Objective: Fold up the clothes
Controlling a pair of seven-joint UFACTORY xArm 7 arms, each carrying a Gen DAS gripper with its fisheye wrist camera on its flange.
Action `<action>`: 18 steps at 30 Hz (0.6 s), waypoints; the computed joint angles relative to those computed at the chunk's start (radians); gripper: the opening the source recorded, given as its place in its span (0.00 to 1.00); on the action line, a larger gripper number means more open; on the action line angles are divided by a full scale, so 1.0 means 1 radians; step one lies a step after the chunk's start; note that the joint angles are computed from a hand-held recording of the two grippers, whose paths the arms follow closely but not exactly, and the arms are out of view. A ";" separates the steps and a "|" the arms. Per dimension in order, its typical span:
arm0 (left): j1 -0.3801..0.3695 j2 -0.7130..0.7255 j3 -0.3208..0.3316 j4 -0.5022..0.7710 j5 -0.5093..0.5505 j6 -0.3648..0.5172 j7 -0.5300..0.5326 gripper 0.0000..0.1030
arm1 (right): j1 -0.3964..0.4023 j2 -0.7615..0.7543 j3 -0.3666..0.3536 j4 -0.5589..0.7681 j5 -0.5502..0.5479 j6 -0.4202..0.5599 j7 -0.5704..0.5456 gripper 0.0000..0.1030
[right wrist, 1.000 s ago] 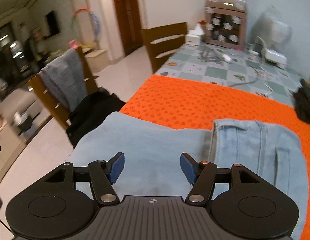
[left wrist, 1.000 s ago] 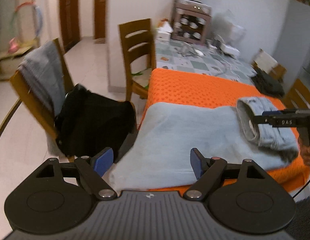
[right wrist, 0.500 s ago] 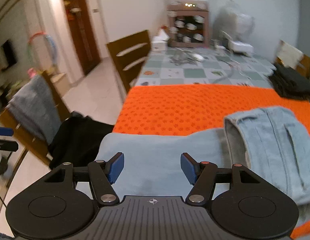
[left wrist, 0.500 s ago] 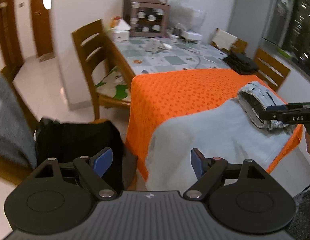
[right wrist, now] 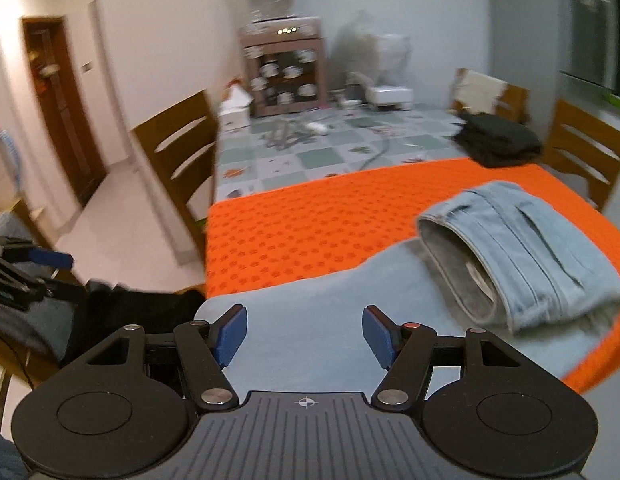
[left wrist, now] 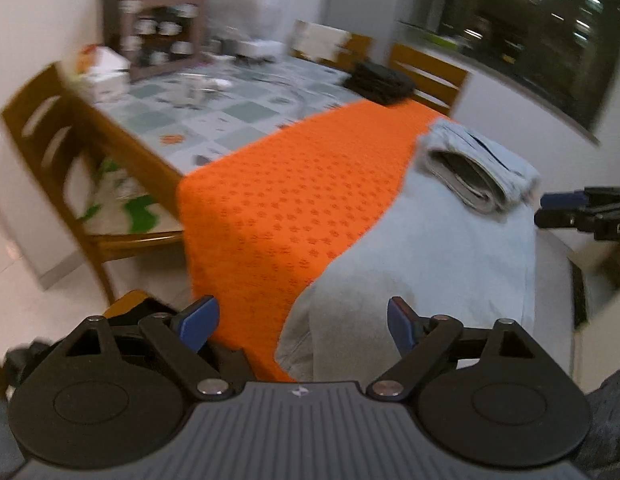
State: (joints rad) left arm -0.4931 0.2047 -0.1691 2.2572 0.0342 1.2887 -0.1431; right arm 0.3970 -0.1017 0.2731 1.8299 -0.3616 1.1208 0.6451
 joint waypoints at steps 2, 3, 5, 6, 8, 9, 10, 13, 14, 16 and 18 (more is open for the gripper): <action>0.048 0.034 -0.009 0.015 -0.094 0.003 0.113 0.90 | 0.019 0.025 0.051 0.037 -0.114 0.086 0.130 0.66; 0.068 0.058 -0.014 0.035 -0.137 0.015 0.166 0.90 | 0.039 0.042 0.073 0.059 -0.170 0.136 0.196 0.66; 0.102 0.118 -0.022 0.097 -0.208 0.054 0.264 0.90 | 0.096 0.084 0.108 0.114 -0.282 0.251 0.323 0.66; 0.116 0.150 -0.027 0.132 -0.237 0.077 0.309 0.90 | 0.131 0.111 0.123 0.148 -0.336 0.314 0.381 0.66; 0.145 0.196 -0.038 0.174 -0.294 0.109 0.395 0.90 | 0.215 0.175 0.146 0.227 -0.443 0.449 0.494 0.66; 0.157 0.226 -0.043 0.207 -0.318 0.132 0.435 0.90 | 0.258 0.204 0.151 0.259 -0.484 0.510 0.547 0.66; 0.166 0.257 -0.048 0.241 -0.338 0.154 0.473 0.90 | 0.302 0.233 0.153 0.292 -0.522 0.571 0.597 0.67; 0.192 0.242 -0.049 0.156 -0.386 0.118 0.554 0.90 | 0.438 0.327 0.140 0.392 -0.612 0.736 0.724 0.67; 0.200 0.235 -0.049 0.125 -0.402 0.104 0.576 0.90 | 0.486 0.364 0.131 0.435 -0.638 0.791 0.760 0.67; 0.215 0.227 -0.051 0.072 -0.432 0.081 0.618 0.89 | 0.574 0.440 0.103 0.523 -0.674 0.889 0.823 0.67; 0.225 0.224 -0.054 0.030 -0.461 0.076 0.640 0.89 | 0.638 0.499 0.075 0.582 -0.673 0.954 0.885 0.67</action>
State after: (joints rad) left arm -0.2676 0.4285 -0.2228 2.2870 -0.4267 1.3647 0.4972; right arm 1.0351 0.3971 0.3484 2.4118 -1.0346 2.0745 1.5301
